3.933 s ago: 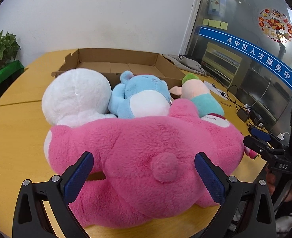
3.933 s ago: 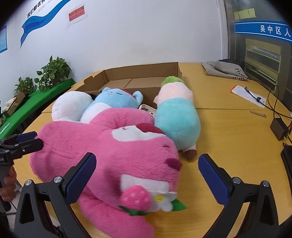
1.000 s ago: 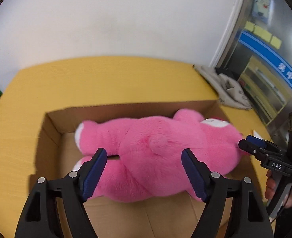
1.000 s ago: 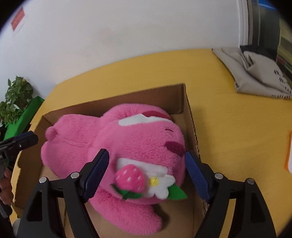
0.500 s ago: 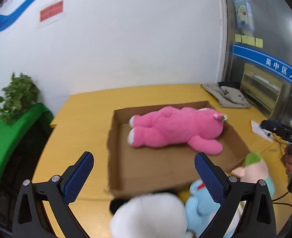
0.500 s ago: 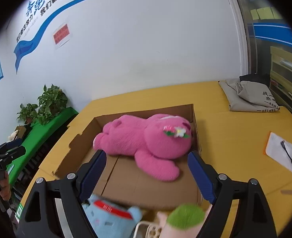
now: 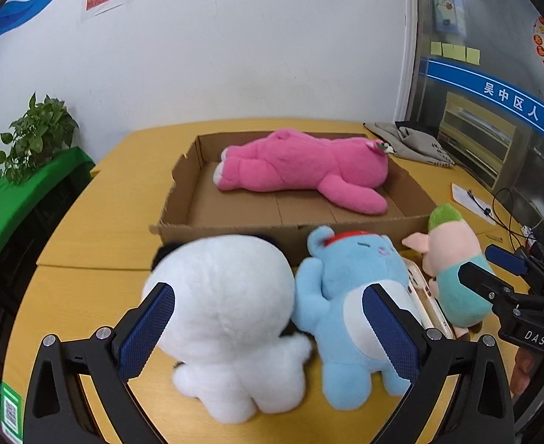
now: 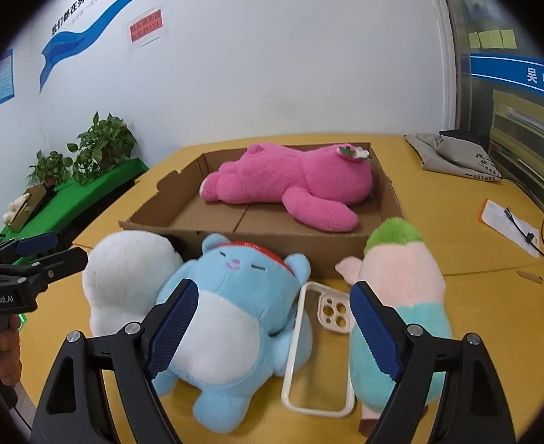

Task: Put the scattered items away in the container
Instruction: 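Open both grippers and move them toward the white round plush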

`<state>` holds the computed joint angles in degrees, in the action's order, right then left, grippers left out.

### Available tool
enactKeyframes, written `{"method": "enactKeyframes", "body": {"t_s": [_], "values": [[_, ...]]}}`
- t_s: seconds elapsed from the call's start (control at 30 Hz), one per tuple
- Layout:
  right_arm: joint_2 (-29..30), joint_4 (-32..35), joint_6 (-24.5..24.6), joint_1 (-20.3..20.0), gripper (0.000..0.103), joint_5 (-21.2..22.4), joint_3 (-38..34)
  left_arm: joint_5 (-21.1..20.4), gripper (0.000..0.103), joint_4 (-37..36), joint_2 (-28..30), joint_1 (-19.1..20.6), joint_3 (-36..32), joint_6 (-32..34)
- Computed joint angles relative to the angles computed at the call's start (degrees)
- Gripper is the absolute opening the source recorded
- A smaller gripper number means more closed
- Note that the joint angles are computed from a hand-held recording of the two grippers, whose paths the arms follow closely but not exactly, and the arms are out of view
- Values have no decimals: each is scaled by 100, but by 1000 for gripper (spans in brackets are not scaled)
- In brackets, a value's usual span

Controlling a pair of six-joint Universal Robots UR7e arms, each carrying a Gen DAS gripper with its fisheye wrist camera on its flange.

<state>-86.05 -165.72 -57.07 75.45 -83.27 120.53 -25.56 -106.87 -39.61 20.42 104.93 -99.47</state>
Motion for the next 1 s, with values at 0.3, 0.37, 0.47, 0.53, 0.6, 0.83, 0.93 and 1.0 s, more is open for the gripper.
{"method": "enactKeyframes", "body": {"t_s": [0.3,0.37,0.47,0.53,0.6,0.83,0.93,1.0], "values": [[139,-259,255,-46,84,-481,-2,-41,103,-1206,329,113,51,682],[172,-324,307,-54,84,-538,-15,-52,103,-1425,374,148,70,854],[185,-382,370,-75,84,-551,-13,-104,103,-1768,411,211,108,1089],[192,-391,377,-85,84,-562,-8,-109,103,-1849,438,231,102,1169],[202,-389,364,-86,84,-576,-3,-85,103,-1886,463,234,96,1209],[245,-405,308,-60,84,-661,24,-80,103,-2146,493,228,158,1332],[244,-401,274,-40,84,-675,43,-70,103,-2274,467,229,228,1335],[249,-417,260,-30,84,-681,55,-67,103,-2281,451,234,256,1314]]}}
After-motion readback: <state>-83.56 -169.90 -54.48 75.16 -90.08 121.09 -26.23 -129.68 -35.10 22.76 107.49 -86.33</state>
